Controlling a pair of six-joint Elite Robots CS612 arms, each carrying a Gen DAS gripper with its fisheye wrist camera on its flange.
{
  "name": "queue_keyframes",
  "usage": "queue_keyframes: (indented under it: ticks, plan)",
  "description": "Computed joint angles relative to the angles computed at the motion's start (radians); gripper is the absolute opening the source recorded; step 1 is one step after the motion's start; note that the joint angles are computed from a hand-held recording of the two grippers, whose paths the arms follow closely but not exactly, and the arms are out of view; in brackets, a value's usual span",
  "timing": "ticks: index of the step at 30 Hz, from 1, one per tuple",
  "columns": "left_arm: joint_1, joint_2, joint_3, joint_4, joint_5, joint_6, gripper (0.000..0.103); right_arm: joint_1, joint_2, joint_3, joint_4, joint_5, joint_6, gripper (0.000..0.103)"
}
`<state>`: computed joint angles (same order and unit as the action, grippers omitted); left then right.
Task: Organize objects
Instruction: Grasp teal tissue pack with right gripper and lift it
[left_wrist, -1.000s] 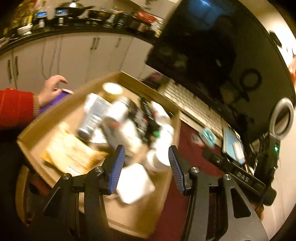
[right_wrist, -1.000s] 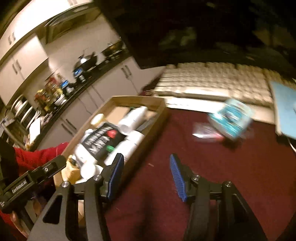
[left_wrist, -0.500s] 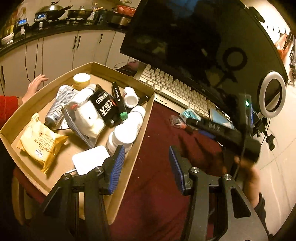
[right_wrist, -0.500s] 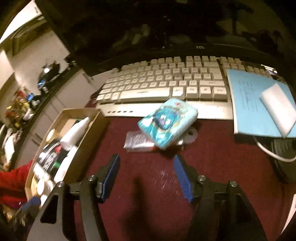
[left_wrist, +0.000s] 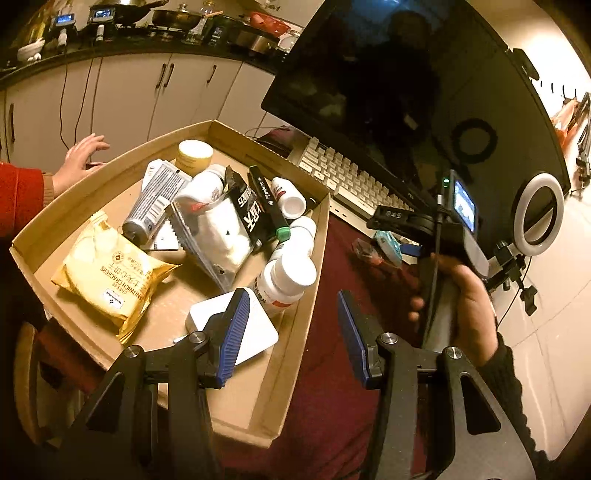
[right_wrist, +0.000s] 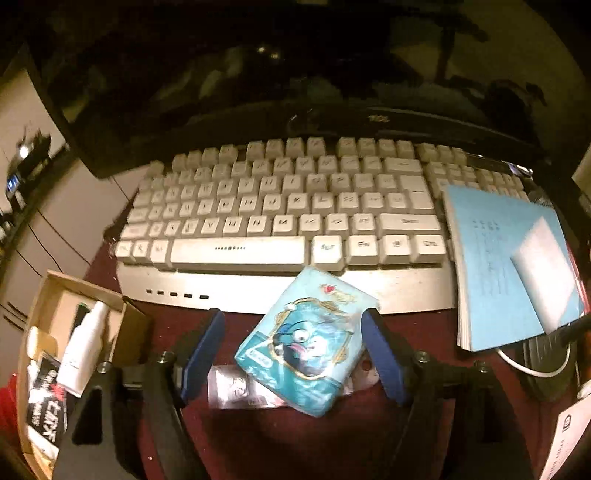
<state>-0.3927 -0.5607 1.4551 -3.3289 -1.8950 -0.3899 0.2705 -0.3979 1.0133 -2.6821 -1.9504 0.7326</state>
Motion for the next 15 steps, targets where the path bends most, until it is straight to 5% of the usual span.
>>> queue_keyframes:
  ticks: [10, 15]
  plan:
    - [-0.005, -0.003, 0.007, 0.001, -0.020, 0.012, 0.048, -0.006, -0.016, 0.050, -0.011, -0.058, 0.073, 0.076]
    - [-0.013, -0.003, 0.008, 0.011, -0.024, 0.021, 0.048, -0.007, -0.034, 0.107, -0.105, -0.035, 0.041, 0.054]
